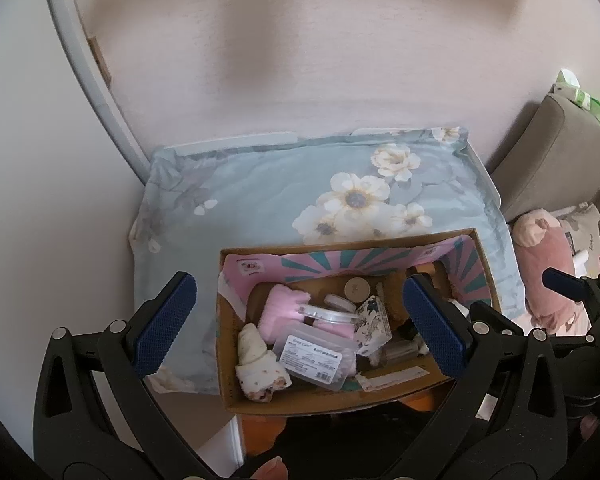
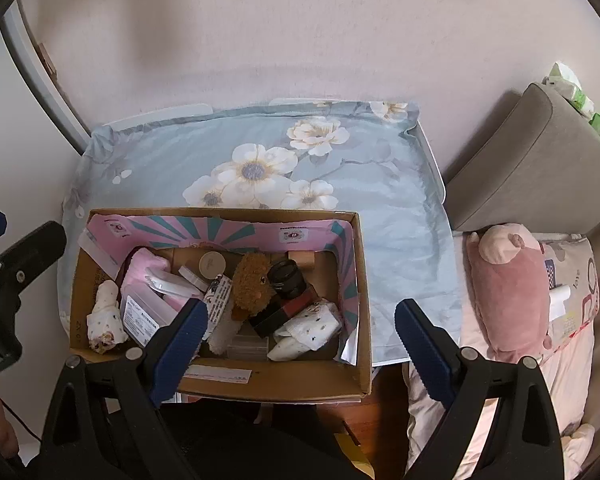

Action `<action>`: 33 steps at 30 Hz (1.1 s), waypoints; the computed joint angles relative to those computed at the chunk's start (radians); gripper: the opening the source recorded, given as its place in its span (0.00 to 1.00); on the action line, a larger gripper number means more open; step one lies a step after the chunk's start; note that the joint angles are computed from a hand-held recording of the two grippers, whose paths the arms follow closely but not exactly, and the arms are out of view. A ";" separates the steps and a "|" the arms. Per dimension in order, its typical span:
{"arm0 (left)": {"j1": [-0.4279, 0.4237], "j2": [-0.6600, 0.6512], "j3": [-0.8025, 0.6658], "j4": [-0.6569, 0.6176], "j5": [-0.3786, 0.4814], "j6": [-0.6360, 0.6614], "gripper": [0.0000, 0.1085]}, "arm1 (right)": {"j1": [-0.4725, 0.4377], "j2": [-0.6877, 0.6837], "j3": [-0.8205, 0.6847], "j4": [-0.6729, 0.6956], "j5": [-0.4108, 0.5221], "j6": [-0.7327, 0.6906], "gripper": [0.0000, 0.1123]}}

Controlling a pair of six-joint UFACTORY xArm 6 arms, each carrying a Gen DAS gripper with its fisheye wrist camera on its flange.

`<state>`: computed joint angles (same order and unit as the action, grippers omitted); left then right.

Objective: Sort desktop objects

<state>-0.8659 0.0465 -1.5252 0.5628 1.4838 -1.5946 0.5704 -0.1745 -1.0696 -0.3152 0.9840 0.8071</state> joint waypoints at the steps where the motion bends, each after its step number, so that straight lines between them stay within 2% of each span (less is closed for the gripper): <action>1: 0.000 -0.001 0.000 0.000 0.000 0.001 0.95 | 0.000 -0.001 0.000 -0.003 0.001 0.000 0.83; 33: 0.004 -0.024 0.030 0.002 0.001 -0.029 0.95 | -0.002 0.003 -0.007 -0.020 -0.017 0.004 0.83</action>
<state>-0.8617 0.0222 -1.4948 0.5651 1.4847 -1.6237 0.5683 -0.1714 -1.0770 -0.3350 0.9668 0.8111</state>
